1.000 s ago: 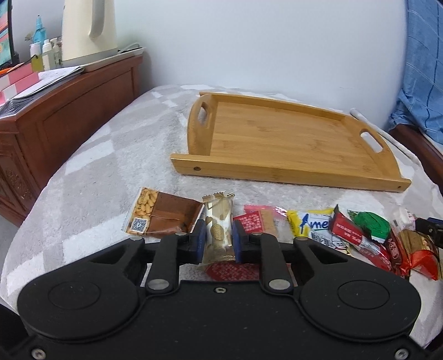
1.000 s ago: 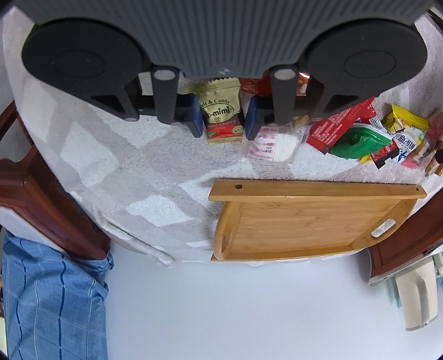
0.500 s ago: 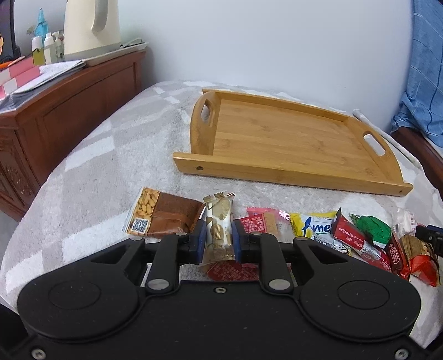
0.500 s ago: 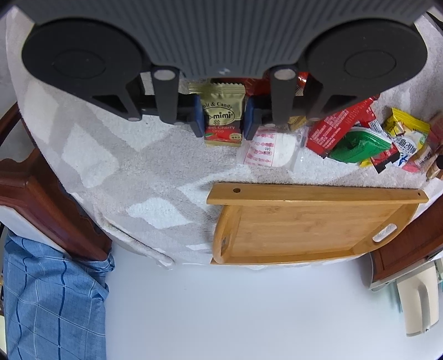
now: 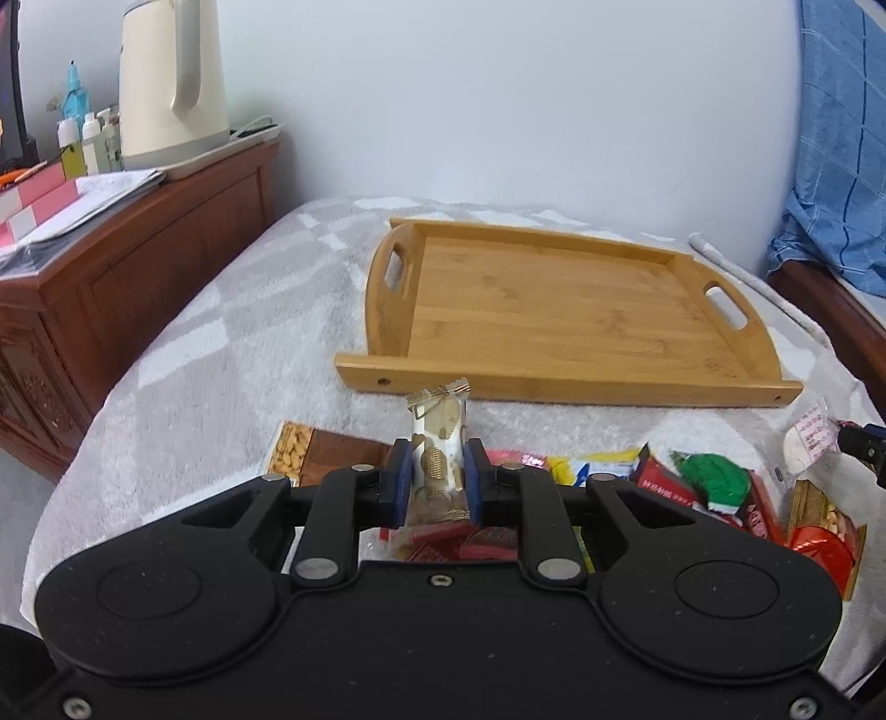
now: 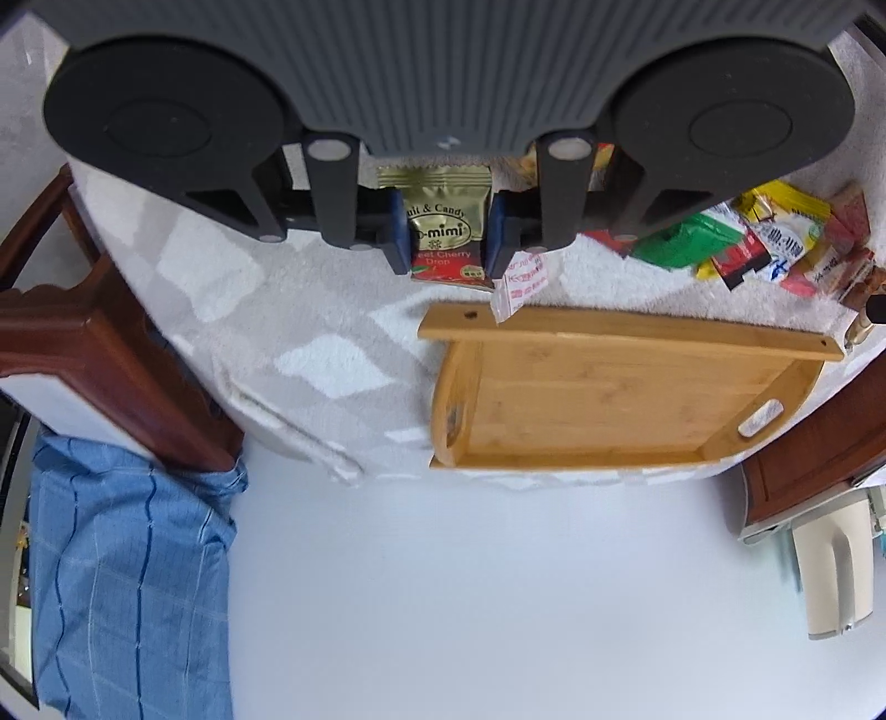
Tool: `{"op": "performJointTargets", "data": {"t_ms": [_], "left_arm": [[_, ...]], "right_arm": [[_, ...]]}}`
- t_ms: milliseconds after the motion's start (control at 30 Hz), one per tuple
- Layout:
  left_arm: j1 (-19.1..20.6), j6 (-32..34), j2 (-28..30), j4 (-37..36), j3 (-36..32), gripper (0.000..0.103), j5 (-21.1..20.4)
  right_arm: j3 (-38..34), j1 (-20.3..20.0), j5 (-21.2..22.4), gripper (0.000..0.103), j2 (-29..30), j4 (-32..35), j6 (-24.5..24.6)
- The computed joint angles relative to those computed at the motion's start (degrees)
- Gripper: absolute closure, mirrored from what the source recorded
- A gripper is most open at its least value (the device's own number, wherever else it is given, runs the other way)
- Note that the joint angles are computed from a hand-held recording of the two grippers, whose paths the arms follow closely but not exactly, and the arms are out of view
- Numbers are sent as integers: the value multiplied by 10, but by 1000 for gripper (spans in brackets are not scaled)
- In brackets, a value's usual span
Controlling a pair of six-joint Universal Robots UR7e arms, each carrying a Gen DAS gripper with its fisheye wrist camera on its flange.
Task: Organize snacks
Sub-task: 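Carry the silver bar and green candy packet over the bamboo tray with both grippers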
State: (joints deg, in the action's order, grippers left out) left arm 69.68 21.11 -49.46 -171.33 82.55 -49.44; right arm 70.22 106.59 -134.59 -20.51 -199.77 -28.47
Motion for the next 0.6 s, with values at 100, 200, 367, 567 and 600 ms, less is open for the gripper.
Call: {"op": "performJointTargets", "data": {"t_ms": [100, 200, 367, 567, 600], "left_arm": [[-4, 1, -1, 3, -2, 85, -4], [-8, 2, -2, 6, -3, 85, -7], [-13, 7, -4, 6, -2, 85, -14], [-18, 2, 0, 25, -14, 85, -16], [-18, 1, 2, 30, -18, 85, -16]], "right_arm": [[-9, 5, -10, 71, 2, -5, 0], [-8, 6, -8, 71, -3, 1, 19], [-11, 8, -9, 71, -10, 18, 46], [-21, 10, -3, 71, -9, 15, 40], [-25, 9, -2, 71, -8, 21, 46]]}}
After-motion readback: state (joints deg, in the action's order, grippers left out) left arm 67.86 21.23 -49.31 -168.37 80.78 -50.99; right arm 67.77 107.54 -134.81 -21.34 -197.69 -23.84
